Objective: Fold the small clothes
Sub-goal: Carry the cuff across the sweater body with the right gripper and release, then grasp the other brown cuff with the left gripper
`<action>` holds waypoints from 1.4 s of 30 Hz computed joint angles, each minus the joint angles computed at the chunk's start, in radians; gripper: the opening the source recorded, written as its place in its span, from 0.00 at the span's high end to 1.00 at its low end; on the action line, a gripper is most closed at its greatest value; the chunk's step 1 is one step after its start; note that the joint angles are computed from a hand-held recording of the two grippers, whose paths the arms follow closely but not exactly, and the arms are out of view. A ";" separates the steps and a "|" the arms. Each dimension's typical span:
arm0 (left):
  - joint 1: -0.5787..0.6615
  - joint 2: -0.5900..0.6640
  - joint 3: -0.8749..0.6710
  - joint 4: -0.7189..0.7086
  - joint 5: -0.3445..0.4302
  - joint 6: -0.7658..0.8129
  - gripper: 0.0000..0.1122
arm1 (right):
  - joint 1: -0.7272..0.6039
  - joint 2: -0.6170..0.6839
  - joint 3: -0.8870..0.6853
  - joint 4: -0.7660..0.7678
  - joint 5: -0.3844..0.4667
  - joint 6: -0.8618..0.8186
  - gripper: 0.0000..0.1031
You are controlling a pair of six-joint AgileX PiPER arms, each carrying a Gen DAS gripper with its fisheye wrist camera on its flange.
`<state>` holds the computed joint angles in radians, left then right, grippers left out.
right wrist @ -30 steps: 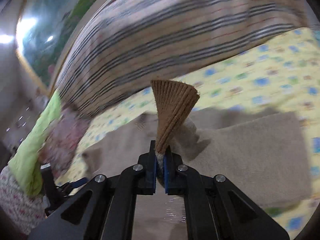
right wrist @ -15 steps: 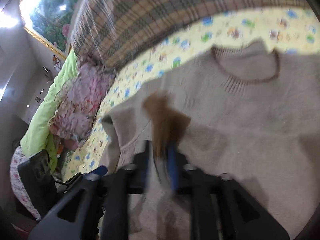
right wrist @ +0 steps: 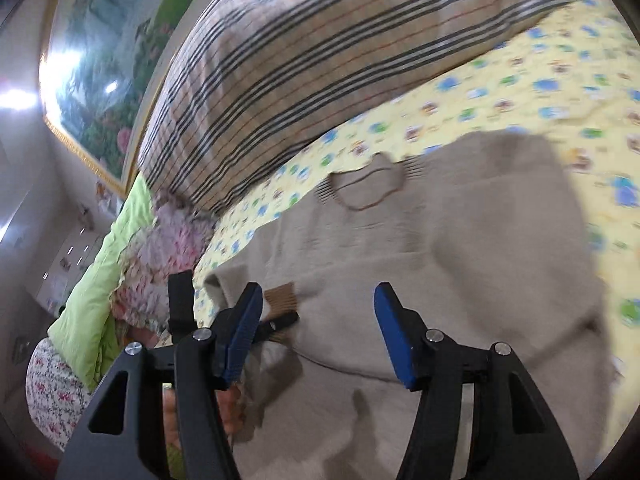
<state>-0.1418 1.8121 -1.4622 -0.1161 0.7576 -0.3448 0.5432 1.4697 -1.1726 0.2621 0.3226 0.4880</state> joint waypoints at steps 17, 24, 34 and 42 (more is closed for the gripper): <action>0.108 -0.193 0.177 -0.019 -0.125 0.083 0.93 | -0.331 0.044 -0.008 -0.061 0.167 0.003 0.39; 0.088 -0.207 0.188 0.029 -0.115 0.073 0.93 | -0.272 0.283 -0.250 -0.157 0.315 -0.043 0.76; -0.027 -0.065 0.062 0.163 -0.122 -0.013 0.91 | -0.369 0.181 -0.152 -0.221 0.289 -0.067 0.92; 0.064 -0.151 0.182 0.178 -0.133 -0.032 0.79 | -0.328 0.160 -0.095 -0.371 0.255 0.137 0.84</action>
<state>-0.0777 1.6613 -1.2802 0.0622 0.6243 -0.3767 0.2153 1.6299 -1.2673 -0.1092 0.5780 0.6253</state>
